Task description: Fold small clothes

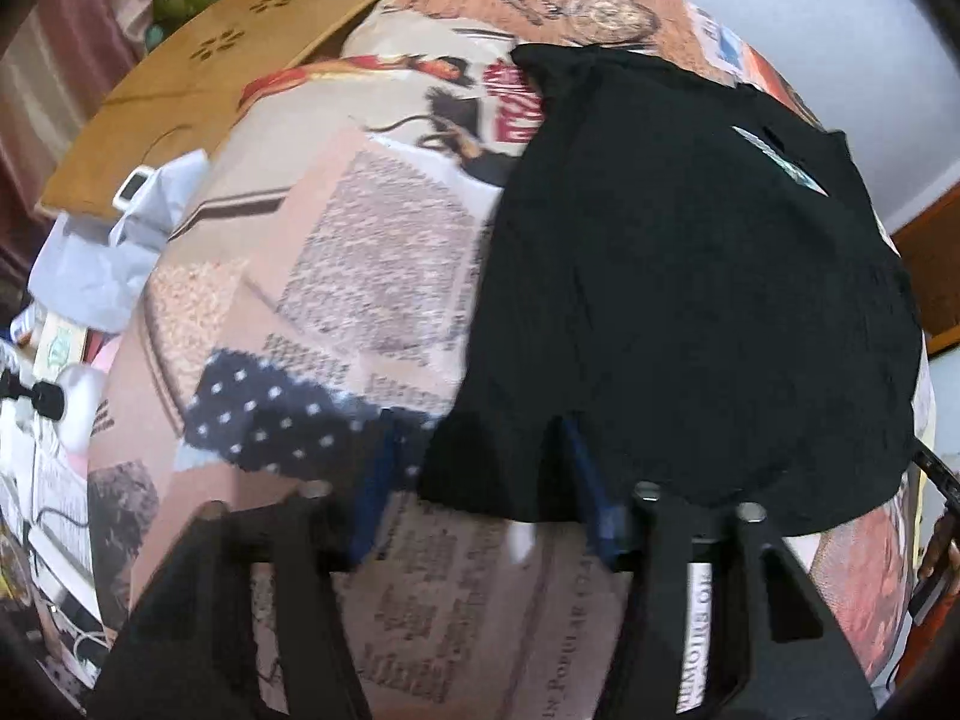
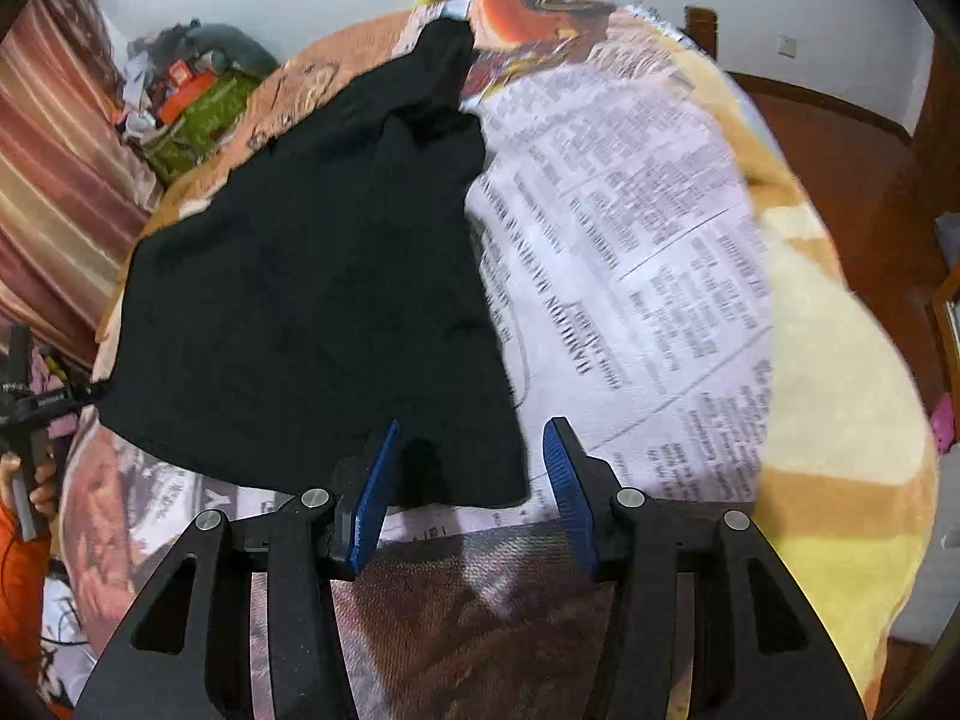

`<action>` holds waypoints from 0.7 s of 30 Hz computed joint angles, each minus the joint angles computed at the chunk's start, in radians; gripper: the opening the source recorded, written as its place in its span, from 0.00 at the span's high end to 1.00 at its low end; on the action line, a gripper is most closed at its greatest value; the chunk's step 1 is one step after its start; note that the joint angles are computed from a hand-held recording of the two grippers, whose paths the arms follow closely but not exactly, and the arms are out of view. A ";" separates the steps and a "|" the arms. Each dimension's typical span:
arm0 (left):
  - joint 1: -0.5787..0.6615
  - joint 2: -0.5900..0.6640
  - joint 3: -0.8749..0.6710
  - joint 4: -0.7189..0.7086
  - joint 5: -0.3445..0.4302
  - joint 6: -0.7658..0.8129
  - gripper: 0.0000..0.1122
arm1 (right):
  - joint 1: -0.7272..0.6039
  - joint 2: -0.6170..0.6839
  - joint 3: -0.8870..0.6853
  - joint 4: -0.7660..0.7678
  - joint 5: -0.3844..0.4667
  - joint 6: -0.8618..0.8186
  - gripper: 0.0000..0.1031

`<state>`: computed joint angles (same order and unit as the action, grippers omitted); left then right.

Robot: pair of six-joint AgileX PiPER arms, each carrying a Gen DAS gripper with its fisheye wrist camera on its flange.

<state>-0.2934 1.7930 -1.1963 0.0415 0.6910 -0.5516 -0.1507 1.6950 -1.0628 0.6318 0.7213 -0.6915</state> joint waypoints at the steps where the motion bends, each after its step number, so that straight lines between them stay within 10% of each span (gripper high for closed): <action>1: -0.011 0.001 -0.005 0.006 0.002 -0.003 0.67 | 0.022 -0.008 0.016 -0.022 -0.031 0.001 0.53; 7: -0.044 -0.010 0.002 0.062 -0.005 -0.071 0.90 | 0.030 -0.013 0.019 -0.028 -0.026 -0.028 0.92; 21: -0.150 -0.258 -0.137 0.262 0.114 -0.194 0.91 | -0.061 -0.257 0.003 0.219 0.067 -0.221 0.94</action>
<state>-0.4439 1.5345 -1.3336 0.3034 0.8047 -0.7459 -0.2114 1.4376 -1.0601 0.8507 0.7880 -0.9122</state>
